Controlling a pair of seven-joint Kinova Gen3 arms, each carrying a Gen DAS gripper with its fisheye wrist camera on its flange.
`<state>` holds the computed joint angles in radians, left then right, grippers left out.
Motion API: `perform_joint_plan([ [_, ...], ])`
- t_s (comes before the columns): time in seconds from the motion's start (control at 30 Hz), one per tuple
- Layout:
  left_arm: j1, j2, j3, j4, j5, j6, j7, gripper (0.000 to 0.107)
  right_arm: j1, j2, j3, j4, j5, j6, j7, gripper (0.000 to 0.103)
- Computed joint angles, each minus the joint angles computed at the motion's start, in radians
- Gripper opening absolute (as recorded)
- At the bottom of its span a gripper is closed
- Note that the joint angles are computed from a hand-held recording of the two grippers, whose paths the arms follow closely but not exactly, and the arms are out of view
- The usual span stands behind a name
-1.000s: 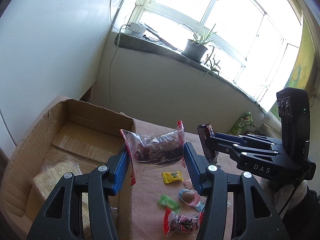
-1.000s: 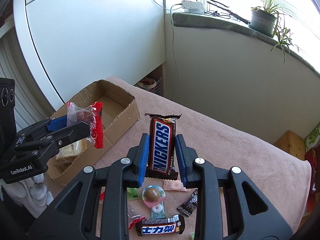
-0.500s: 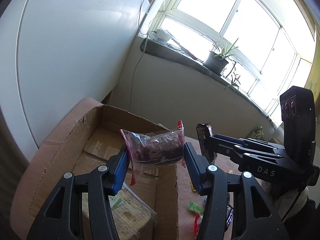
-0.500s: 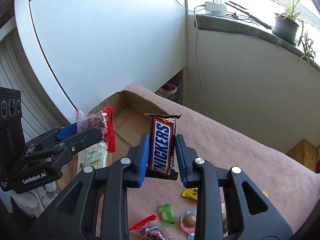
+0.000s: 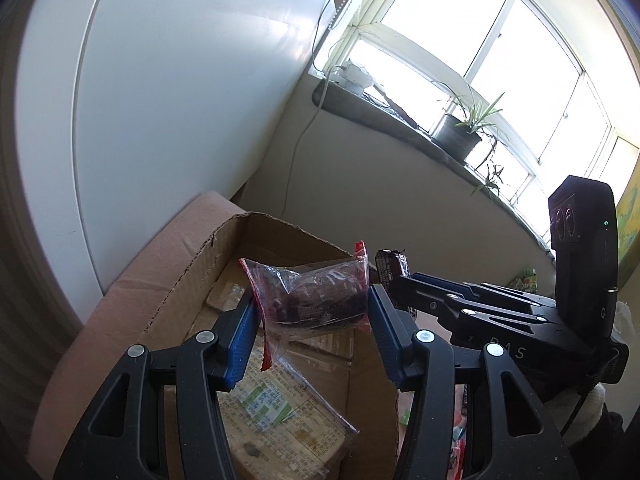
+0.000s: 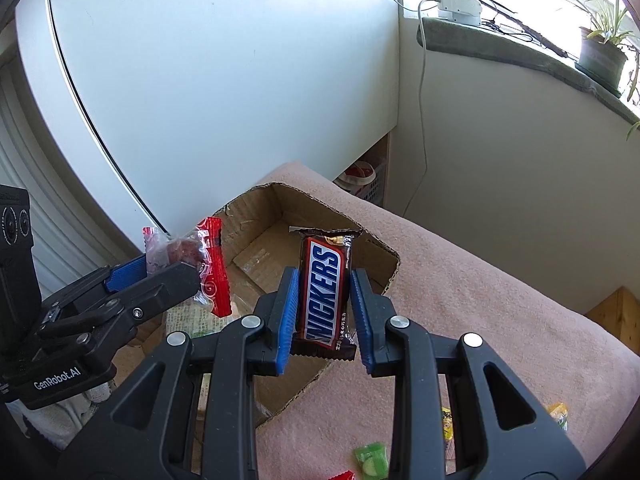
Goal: Organize snacks
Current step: 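Carry both held snacks into the cardboard box and open both tools, then move both tools back over the remaining candies on the table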
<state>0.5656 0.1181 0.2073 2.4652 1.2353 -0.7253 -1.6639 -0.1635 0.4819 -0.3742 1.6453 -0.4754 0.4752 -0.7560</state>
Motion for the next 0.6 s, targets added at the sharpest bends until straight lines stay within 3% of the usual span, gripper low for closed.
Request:
perform_joint_plan([
  [0.3,0.005,0.001,0.004,-0.007,0.053,-0.019,-0.012,0.058,-0.014,0.003,-0.002,0.008,0.012,-0.008,-0.001,0.029],
  [0.4,0.004,-0.002,0.005,-0.004,0.059,-0.022,-0.009,0.061,-0.017,-0.013,-0.004,0.031,0.013,-0.044,-0.003,0.055],
  [0.43,0.005,-0.003,0.006,-0.003,0.062,-0.025,-0.01,0.061,-0.013,-0.017,-0.009,0.037,0.012,-0.054,-0.001,0.06],
  [0.6,0.006,-0.013,0.011,0.005,0.071,-0.037,-0.005,0.061,-0.028,-0.026,0.011,0.034,0.036,-0.05,-0.03,0.064],
])
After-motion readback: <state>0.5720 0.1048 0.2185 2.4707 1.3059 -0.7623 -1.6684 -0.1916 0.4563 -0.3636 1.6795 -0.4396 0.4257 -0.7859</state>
